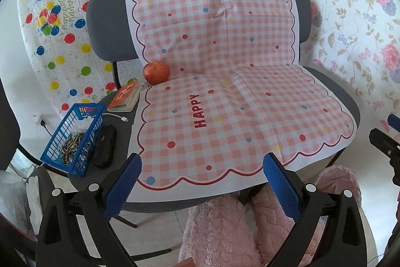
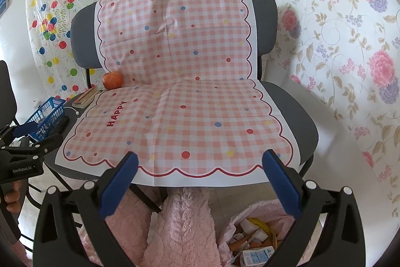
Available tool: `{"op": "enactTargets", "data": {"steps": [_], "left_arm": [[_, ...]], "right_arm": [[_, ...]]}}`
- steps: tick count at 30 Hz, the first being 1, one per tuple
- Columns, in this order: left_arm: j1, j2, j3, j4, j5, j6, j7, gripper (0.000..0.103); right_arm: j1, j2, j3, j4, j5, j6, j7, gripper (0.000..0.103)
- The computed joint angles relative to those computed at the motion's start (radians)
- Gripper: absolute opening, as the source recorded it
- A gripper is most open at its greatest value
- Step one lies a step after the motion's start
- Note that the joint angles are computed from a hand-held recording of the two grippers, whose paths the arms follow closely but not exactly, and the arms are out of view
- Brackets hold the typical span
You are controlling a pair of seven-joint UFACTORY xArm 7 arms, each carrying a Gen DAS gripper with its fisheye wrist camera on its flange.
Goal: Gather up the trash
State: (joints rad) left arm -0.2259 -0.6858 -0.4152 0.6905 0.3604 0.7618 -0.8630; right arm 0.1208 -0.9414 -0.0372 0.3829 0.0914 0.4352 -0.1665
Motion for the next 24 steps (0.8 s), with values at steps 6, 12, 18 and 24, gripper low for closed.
{"op": "enactTargets", "data": {"steps": [6, 12, 18, 24], "left_arm": [[-0.003, -0.007, 0.000, -0.001, -0.001, 0.007, -0.001, 0.096], [-0.001, -0.004, -0.002, 0.002, 0.000, 0.009, -0.005, 0.096], [-0.004, -0.004, 0.002, 0.000, -0.002, 0.007, -0.002, 0.096], [-0.002, -0.004, 0.002, 0.000, 0.000, 0.005, 0.000, 0.096]], "right_arm": [[-0.002, 0.000, 0.002, -0.001, -0.002, -0.002, 0.005, 0.097], [-0.002, -0.002, 0.001, 0.000, -0.003, 0.005, 0.004, 0.097], [0.001, 0.000, -0.002, -0.001, -0.003, 0.004, 0.002, 0.097], [-0.001, 0.000, 0.001, -0.001, -0.003, 0.003, 0.004, 0.097]]}}
